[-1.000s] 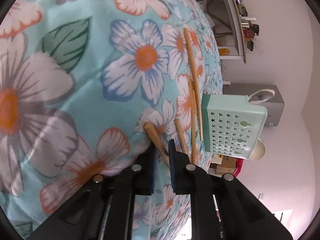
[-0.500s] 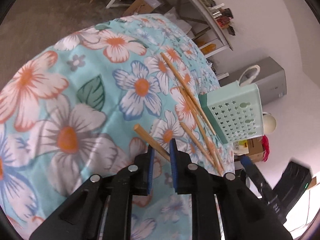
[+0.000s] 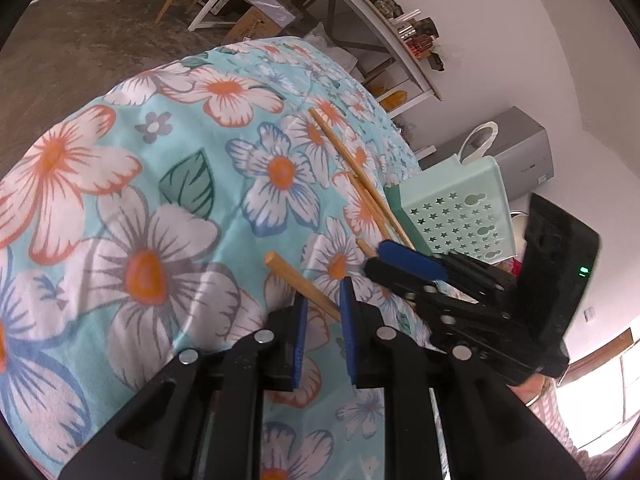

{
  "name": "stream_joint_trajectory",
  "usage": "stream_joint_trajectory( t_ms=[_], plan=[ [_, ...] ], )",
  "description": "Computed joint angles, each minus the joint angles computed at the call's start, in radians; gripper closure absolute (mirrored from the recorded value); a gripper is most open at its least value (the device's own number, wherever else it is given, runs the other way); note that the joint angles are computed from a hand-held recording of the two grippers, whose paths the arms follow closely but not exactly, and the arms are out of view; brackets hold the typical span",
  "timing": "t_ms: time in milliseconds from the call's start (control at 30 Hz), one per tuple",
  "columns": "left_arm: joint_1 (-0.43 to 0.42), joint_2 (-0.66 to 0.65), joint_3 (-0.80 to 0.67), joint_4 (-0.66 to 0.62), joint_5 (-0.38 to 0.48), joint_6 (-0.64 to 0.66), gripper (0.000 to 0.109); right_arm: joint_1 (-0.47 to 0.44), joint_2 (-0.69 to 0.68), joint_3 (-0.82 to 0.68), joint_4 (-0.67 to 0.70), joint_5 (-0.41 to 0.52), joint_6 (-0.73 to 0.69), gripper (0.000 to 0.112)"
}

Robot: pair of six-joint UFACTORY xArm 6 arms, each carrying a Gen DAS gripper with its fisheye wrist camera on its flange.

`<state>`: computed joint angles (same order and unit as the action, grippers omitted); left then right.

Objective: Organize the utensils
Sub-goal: 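Grasp another wooden chopstick with the right tool while the left tool holds its chopstick, then lift both chopsticks up toward the mint-green basket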

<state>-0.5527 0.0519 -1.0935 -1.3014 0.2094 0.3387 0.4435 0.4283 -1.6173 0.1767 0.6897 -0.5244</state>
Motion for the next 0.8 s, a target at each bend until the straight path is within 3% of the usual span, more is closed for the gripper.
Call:
stream_joint_trajectory(
  t_ms=[100, 200, 467, 800],
  plan=[
    [-0.001, -0.001, 0.0, -0.041, -0.001, 0.047, 0.094, -0.001, 0.014, -0.013, -0.006, 0.005, -0.003, 0.087],
    [0.002, -0.002, 0.001, -0.057, 0.006, 0.067, 0.093, 0.001, 0.012, -0.009, 0.0, -0.005, -0.003, 0.097],
    [0.001, -0.001, -0.001, -0.055, 0.005, 0.075, 0.093, 0.006, 0.022, -0.041, 0.006, -0.059, 0.022, 0.108],
    [-0.008, 0.001, 0.001, 0.011, -0.013, 0.02, 0.093, -0.04, -0.132, 0.077, 0.219, -0.298, 0.025, 0.109]
  ],
)
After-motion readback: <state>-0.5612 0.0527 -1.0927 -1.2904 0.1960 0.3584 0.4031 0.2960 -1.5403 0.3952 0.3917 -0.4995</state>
